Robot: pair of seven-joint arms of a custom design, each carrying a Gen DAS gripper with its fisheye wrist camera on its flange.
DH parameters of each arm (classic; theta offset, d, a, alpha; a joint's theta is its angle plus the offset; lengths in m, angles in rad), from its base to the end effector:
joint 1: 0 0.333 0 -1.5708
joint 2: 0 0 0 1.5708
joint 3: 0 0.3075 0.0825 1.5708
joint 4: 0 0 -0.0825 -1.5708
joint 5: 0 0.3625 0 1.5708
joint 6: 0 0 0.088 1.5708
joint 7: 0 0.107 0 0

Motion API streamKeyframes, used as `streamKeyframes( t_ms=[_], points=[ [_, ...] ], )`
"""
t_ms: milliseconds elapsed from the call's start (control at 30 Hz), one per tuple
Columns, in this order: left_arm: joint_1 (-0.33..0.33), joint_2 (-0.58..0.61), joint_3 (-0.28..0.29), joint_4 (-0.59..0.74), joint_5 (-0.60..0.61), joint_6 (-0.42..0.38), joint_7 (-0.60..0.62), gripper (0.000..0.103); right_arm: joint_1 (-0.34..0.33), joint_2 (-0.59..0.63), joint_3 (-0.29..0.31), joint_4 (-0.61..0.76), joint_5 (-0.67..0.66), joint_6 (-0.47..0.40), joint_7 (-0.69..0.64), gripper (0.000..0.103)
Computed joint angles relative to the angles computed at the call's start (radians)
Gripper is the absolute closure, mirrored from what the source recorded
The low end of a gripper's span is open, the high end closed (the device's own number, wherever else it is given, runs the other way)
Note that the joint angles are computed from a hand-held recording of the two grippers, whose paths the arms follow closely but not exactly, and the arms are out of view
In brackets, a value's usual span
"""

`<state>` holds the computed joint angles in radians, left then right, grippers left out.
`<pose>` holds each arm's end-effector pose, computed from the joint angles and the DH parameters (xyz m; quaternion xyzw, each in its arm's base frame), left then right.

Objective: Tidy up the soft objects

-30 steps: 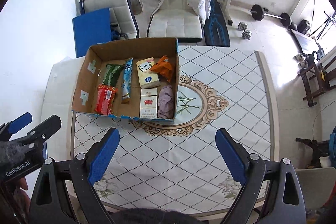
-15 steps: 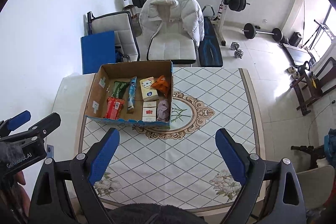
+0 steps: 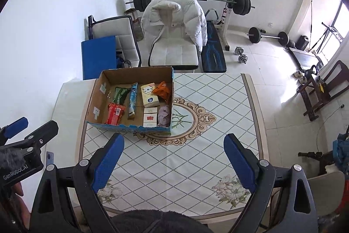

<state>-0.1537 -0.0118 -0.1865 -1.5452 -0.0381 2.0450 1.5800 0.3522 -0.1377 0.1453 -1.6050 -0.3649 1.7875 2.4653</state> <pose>0.5338 -0.1920 0.6871 -0.5579 0.7903 -0.2160 0.1326 0.4584 0.2217 0.7000 -0.5461 0.8007 -0.2040 0.1382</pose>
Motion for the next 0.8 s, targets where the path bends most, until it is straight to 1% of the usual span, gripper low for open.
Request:
streamKeyframes(
  t_ms=[300, 800],
  points=[
    [0.0, -0.007, 0.0, -0.005, -0.002, -0.002, 0.002, 0.004, 0.006, 0.014, 0.008, 0.022, -0.026, -0.007, 0.007, 0.008],
    [0.008, -0.006, 0.004, -0.005, -0.007, -0.008, 0.011, 0.004, 0.017, 0.027, 0.008, 0.036, -0.032, -0.007, 0.007, 0.008]
  ],
)
